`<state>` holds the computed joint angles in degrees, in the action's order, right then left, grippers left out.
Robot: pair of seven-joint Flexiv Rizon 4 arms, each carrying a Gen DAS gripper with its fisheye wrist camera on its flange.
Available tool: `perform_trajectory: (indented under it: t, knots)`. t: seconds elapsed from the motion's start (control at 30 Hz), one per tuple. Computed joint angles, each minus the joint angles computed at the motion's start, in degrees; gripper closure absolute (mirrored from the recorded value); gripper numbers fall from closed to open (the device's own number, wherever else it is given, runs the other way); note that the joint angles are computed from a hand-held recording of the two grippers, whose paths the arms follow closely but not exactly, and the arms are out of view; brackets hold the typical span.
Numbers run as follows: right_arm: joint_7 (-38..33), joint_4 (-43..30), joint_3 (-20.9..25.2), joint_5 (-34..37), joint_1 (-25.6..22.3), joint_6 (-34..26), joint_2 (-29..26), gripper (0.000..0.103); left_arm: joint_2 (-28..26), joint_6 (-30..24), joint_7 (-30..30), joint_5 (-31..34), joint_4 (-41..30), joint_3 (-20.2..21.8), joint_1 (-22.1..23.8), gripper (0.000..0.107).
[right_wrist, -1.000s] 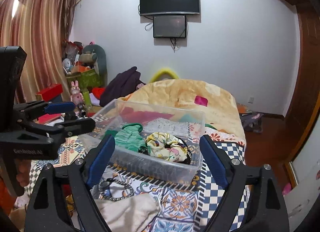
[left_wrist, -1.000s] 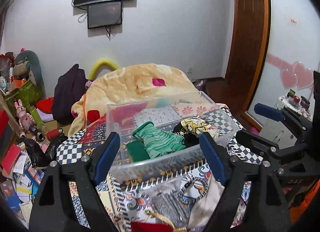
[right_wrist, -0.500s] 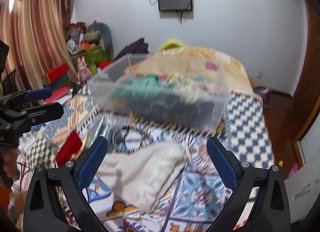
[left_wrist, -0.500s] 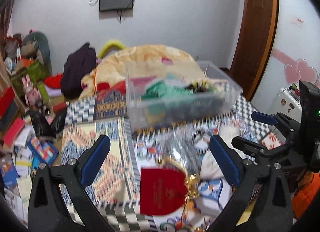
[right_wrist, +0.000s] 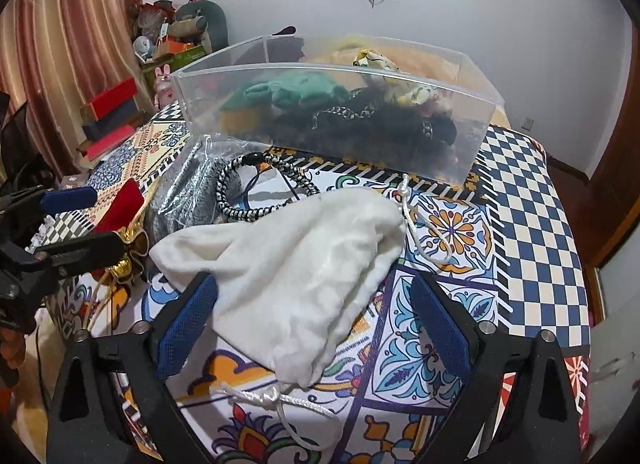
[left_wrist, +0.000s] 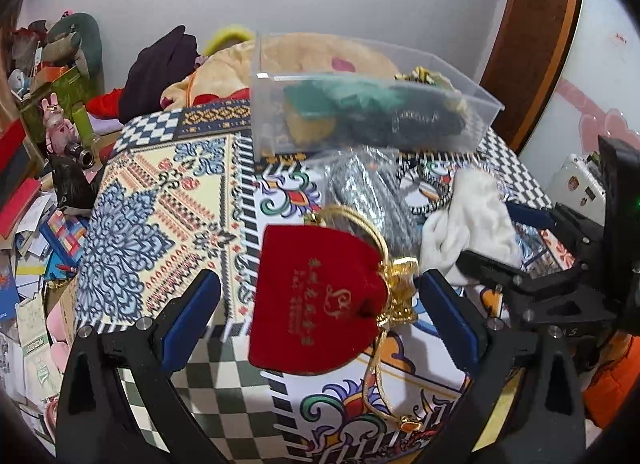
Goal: Organize soft objects
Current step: 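Grasp the red tasseled pouch with the left gripper while the right gripper grasps the white drawstring bag, then drop the red pouch into the clear box with the left gripper while the right drops the white bag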
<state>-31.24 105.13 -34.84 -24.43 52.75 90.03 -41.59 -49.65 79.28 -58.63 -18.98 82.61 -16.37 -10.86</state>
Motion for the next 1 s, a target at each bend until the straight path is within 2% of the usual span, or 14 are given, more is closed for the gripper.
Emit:
perform_trajectory:
  t: [0.13,0.23,0.3,0.33,0.4,0.47,0.5,0.57,0.63,0.77,1.0]
  knots:
    - [0.2,2.3,-3.8,0.0,3.0,1.1,0.2,0.031,-0.2,-1.2,0.2,-0.2,0.3,-0.5,0.3,0.006]
    - [-0.4,3.8,-5.7,1.8,4.7,2.1,0.4,0.048,-0.1,-0.1,0.5,-0.7,1.5,-1.3,0.9,0.008]
    - [-1.2,4.9,-6.7,3.4,5.6,2.6,0.6,0.057,0.1,0.4,1.1,-0.9,2.4,-2.3,1.6,0.018]
    - [-1.6,5.4,-7.3,4.2,6.2,2.8,0.8,0.064,0.4,0.9,1.4,-0.8,2.9,-2.3,1.7,0.022]
    - [-2.5,5.3,-6.9,5.6,6.0,2.7,1.0,0.070,0.5,1.5,1.4,-0.8,3.3,-2.4,1.9,0.027]
    - [-3.0,5.9,-7.7,6.7,6.8,2.7,1.2,0.078,0.7,2.3,1.2,-0.7,3.7,-2.0,1.8,0.040]
    - [-3.2,5.9,-8.1,7.1,7.2,2.6,1.1,0.080,0.7,2.3,1.1,-0.6,3.6,-1.9,1.8,0.042]
    - [-3.6,5.9,-9.3,7.8,8.4,2.4,0.7,0.083,0.8,2.4,0.8,-0.6,3.6,-1.9,1.9,0.058]
    - [-3.9,6.6,-10.8,8.5,9.8,2.8,0.6,0.085,1.0,2.0,0.6,-0.8,3.7,-2.0,2.2,0.067]
    - [-4.8,7.0,-13.3,10.9,12.0,3.6,0.2,0.086,1.2,2.4,0.2,-0.8,3.4,-1.7,2.3,0.069]
    - [-7.7,7.7,-20.0,16.4,17.2,5.7,-1.1,0.086,2.0,5.8,1.5,-0.2,3.1,-3.8,3.5,0.069]
